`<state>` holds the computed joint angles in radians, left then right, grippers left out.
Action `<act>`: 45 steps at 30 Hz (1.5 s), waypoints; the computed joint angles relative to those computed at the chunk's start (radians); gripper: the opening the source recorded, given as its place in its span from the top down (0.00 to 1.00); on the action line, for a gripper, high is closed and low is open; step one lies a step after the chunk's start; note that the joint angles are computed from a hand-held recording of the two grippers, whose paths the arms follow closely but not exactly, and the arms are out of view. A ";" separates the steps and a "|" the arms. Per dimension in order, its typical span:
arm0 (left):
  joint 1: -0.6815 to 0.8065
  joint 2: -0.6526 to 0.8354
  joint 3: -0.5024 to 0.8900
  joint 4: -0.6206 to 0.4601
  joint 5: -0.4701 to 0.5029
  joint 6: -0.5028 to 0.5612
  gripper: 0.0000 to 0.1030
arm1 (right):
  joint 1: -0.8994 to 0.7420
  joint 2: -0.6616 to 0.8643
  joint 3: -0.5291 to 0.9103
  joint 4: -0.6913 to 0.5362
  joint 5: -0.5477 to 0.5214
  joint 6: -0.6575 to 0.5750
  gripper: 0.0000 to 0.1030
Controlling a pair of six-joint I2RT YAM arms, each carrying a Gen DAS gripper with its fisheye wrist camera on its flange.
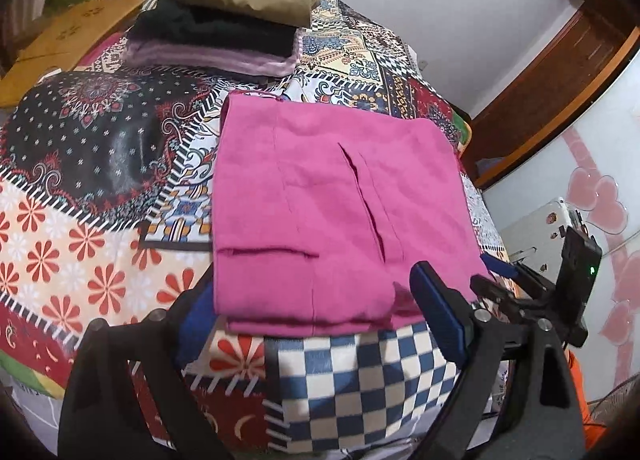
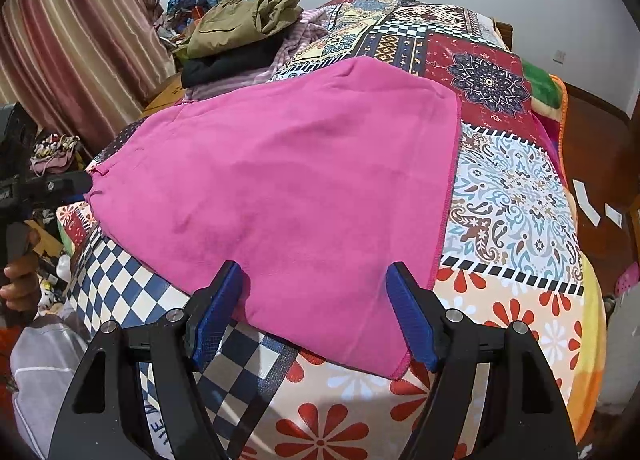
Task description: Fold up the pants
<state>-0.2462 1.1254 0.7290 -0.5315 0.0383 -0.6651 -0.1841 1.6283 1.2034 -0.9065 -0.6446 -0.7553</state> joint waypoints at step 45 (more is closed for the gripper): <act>0.076 0.145 0.013 0.089 0.017 -0.142 0.47 | 0.007 0.007 -0.014 0.036 -0.012 0.023 0.29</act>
